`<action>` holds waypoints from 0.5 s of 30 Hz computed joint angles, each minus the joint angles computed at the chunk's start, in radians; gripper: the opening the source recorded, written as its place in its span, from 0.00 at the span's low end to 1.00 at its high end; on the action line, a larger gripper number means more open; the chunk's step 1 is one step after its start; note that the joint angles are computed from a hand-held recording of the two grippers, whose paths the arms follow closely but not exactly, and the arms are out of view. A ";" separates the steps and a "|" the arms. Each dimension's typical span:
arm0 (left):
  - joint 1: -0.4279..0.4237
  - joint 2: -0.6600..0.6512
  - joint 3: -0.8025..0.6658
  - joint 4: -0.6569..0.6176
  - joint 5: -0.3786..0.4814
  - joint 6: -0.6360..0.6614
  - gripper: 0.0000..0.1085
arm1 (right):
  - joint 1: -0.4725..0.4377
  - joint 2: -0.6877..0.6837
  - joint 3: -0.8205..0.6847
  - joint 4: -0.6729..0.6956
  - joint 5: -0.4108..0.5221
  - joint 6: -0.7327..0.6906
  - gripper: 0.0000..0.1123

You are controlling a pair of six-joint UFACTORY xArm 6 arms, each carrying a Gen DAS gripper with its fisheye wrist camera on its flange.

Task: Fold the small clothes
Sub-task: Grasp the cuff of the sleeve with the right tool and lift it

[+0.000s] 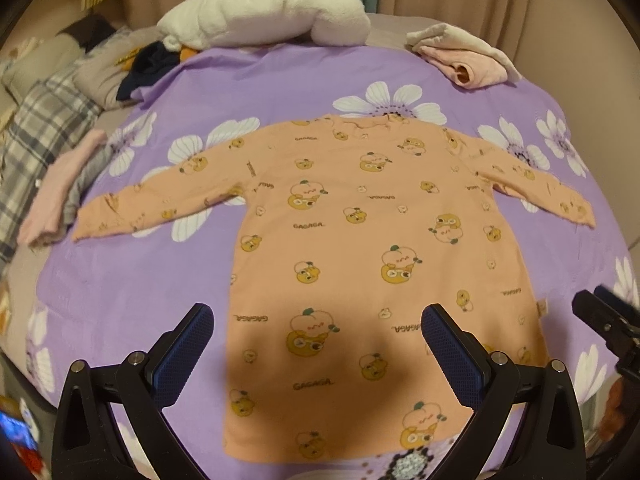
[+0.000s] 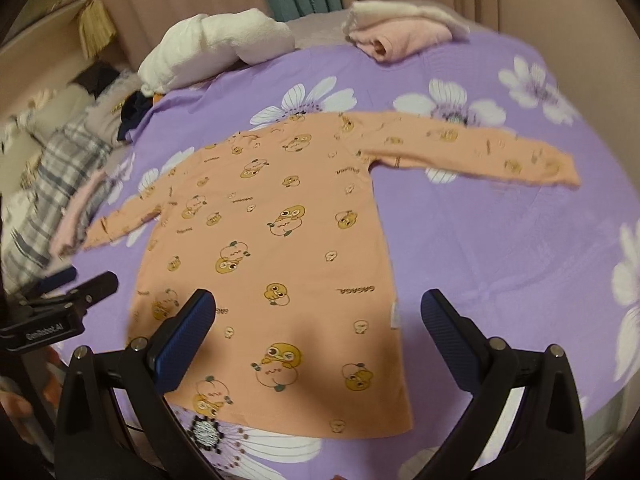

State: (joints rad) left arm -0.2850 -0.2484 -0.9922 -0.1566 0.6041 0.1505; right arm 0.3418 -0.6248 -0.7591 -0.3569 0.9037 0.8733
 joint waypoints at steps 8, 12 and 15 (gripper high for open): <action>0.066 0.125 -0.127 -0.534 0.193 0.218 0.95 | -0.201 -0.128 0.204 0.480 -0.264 -0.144 0.92; 0.043 0.171 -0.144 -0.524 0.062 0.223 0.95 | -0.307 -0.165 0.282 0.559 -0.351 -0.130 0.91; 0.032 0.210 -0.174 -0.605 -0.018 0.314 0.95 | -0.396 -0.157 0.303 0.494 -0.373 -0.060 0.91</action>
